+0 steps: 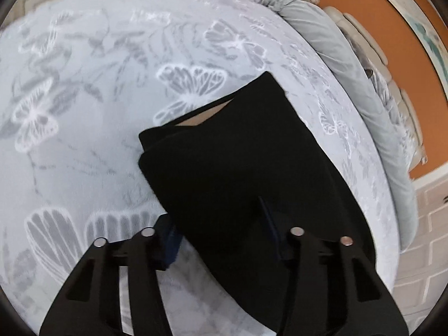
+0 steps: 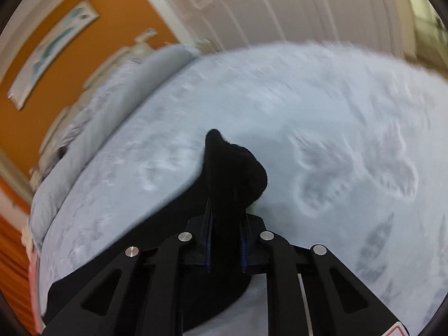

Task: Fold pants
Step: 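Grasp the folded black pants end with the left gripper beside the right gripper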

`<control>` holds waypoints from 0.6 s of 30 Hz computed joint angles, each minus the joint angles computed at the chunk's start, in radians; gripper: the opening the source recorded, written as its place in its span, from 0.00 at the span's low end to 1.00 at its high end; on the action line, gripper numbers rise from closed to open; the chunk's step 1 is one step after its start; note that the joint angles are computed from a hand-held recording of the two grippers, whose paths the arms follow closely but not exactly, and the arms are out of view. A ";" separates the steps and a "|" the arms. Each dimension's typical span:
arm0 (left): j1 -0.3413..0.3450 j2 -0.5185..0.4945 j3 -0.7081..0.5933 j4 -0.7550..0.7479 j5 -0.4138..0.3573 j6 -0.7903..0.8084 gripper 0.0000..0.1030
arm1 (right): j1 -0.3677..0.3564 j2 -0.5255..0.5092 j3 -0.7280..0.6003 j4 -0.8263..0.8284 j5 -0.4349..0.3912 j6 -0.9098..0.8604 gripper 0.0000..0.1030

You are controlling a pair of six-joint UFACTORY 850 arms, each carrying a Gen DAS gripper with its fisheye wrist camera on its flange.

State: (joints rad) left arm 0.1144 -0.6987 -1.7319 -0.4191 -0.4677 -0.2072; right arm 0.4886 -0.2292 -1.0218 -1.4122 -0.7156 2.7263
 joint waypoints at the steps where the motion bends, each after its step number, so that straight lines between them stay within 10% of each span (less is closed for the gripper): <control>1: -0.001 0.006 0.007 0.008 0.006 -0.003 0.43 | 0.013 0.000 -0.021 -0.016 -0.020 -0.022 0.13; 10: 0.006 0.019 0.025 -0.024 0.016 0.016 0.38 | 0.091 -0.098 -0.245 -0.075 -0.005 -0.221 0.13; 18: -0.015 0.039 0.033 0.072 0.043 -0.011 0.39 | 0.152 -0.381 -0.681 0.049 0.115 -0.605 0.13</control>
State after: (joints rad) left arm 0.0994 -0.6601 -1.6994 -0.3472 -0.4245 -0.2184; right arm 0.6406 -0.6102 -1.7031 -1.3634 -0.6002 2.1215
